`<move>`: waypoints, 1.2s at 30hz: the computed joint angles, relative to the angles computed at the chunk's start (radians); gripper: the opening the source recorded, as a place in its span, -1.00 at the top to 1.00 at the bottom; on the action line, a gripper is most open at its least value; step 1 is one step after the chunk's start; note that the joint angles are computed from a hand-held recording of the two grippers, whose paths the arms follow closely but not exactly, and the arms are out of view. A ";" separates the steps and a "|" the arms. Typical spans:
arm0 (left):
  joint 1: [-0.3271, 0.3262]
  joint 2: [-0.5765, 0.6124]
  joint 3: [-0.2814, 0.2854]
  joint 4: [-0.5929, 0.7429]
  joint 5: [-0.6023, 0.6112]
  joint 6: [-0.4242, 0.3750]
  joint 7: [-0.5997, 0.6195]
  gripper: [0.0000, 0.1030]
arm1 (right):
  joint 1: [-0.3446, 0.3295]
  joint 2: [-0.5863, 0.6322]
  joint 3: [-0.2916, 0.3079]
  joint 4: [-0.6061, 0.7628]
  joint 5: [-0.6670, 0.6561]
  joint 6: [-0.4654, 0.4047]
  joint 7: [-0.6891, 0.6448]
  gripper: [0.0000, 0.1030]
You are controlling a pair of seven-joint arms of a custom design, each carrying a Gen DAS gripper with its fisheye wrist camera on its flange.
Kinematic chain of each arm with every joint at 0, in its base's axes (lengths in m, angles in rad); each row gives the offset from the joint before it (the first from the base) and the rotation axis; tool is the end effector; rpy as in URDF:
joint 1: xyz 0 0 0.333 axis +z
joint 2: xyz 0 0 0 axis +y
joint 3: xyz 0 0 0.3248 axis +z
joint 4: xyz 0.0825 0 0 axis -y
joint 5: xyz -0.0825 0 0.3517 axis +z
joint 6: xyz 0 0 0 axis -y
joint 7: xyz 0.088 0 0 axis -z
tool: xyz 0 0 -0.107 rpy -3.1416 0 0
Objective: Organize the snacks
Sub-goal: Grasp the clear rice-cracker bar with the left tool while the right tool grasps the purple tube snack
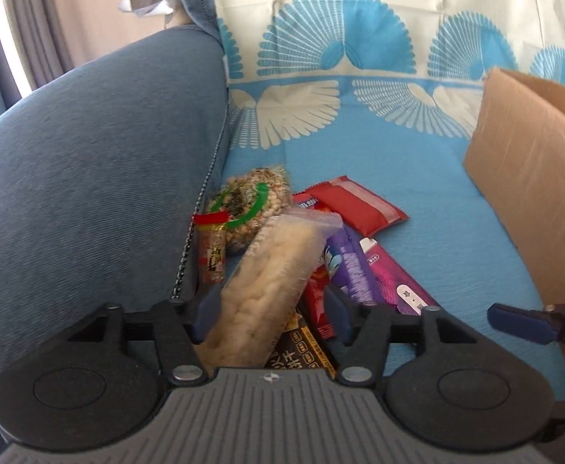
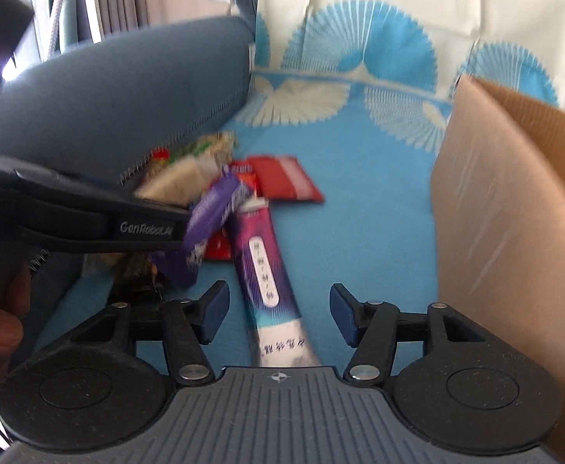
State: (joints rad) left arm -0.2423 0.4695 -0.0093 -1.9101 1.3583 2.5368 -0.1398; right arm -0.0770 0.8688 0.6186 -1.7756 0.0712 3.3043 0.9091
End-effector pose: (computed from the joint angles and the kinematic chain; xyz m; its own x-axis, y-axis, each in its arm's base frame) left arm 0.5979 -0.1649 0.2897 0.4021 -0.8954 -0.1915 -0.6888 -0.1580 -0.7075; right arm 0.6353 0.2673 0.2544 0.6903 -0.7233 -0.0164 -0.4817 -0.4426 -0.7563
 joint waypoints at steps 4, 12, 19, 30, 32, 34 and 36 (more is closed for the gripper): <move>-0.008 0.008 0.001 0.009 -0.012 -0.034 0.020 -0.10 | 0.061 0.006 -0.062 0.042 0.036 -0.035 0.014 -0.08; -0.011 -0.023 0.000 -0.020 0.004 -0.048 -0.021 0.41 | -0.010 0.008 0.005 0.013 0.049 -0.050 -0.043 0.48; 0.014 -0.115 -0.020 -0.115 0.168 0.025 -0.221 0.42 | -0.167 -0.040 0.134 -0.134 0.004 -0.006 -0.094 0.52; 0.154 -0.194 -0.140 -0.223 -0.371 0.253 0.268 0.42 | -0.246 -0.149 0.153 -0.306 -0.069 -0.011 -0.048 0.52; 0.186 -0.202 -0.180 -0.241 -0.546 0.261 0.443 0.41 | -0.249 -0.164 0.149 -0.317 -0.066 -0.030 -0.043 0.52; 0.201 -0.206 -0.200 -0.253 -0.657 0.271 0.544 0.41 | -0.238 -0.176 0.136 -0.321 -0.053 -0.046 -0.043 0.49; 0.159 -0.216 -0.155 -0.265 -0.627 0.282 0.495 0.28 | -0.248 -0.173 0.147 -0.320 -0.042 -0.063 -0.055 0.44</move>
State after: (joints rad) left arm -0.0838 0.2533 -0.1647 -2.1751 0.7316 2.8188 0.3555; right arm -0.3245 0.6958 0.7653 -2.0953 0.0296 3.2417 0.8541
